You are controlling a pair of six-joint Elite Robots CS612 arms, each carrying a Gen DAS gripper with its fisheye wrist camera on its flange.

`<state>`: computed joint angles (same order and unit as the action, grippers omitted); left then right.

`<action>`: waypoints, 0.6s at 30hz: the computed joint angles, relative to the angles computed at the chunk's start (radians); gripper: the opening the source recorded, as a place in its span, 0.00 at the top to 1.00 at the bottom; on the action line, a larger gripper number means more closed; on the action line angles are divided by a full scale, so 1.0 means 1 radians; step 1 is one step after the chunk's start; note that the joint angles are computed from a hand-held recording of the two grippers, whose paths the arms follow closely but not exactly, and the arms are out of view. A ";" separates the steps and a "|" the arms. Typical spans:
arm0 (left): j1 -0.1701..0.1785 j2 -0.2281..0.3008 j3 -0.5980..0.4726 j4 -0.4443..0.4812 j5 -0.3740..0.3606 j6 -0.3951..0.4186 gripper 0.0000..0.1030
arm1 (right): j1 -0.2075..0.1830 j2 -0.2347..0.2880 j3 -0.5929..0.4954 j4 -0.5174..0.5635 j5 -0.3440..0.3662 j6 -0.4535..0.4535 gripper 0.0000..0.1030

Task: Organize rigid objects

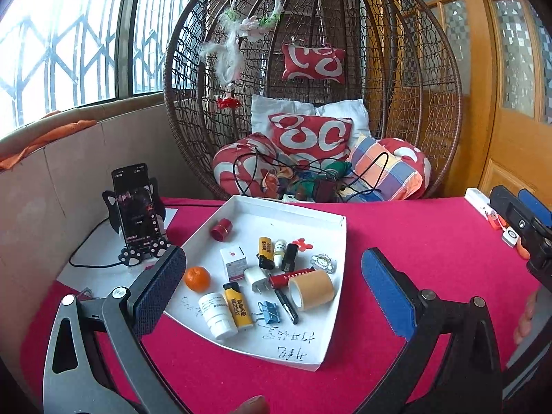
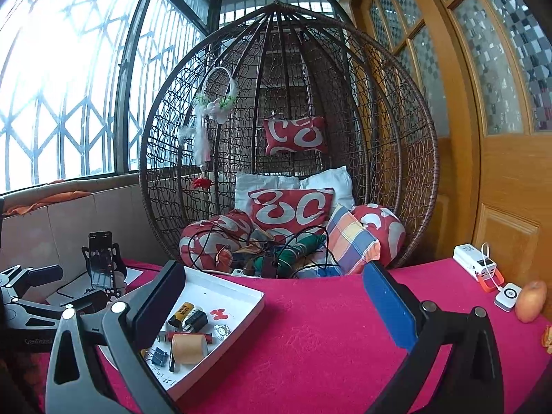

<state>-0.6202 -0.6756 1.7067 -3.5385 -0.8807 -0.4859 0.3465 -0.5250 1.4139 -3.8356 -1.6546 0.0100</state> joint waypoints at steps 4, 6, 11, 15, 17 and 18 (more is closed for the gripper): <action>-0.010 -0.009 0.013 0.054 0.015 -0.014 0.00 | -0.024 -0.024 0.062 0.002 0.055 0.075 0.00; -0.015 -0.008 0.017 0.073 0.041 -0.015 0.00 | -0.035 -0.028 0.091 -0.042 0.064 0.109 0.00; -0.002 -0.014 0.025 0.127 -0.022 -0.087 0.00 | -0.048 -0.029 0.140 -0.179 -0.004 0.178 0.00; 0.009 -0.017 0.022 0.164 -0.059 -0.135 0.00 | -0.040 -0.045 0.156 -0.149 -0.077 0.136 0.00; 0.009 -0.018 0.022 0.175 -0.065 -0.144 0.00 | -0.038 -0.049 0.157 -0.124 -0.093 0.130 0.00; 0.008 -0.018 0.022 0.177 -0.065 -0.142 0.00 | -0.039 -0.050 0.160 -0.118 -0.089 0.137 0.00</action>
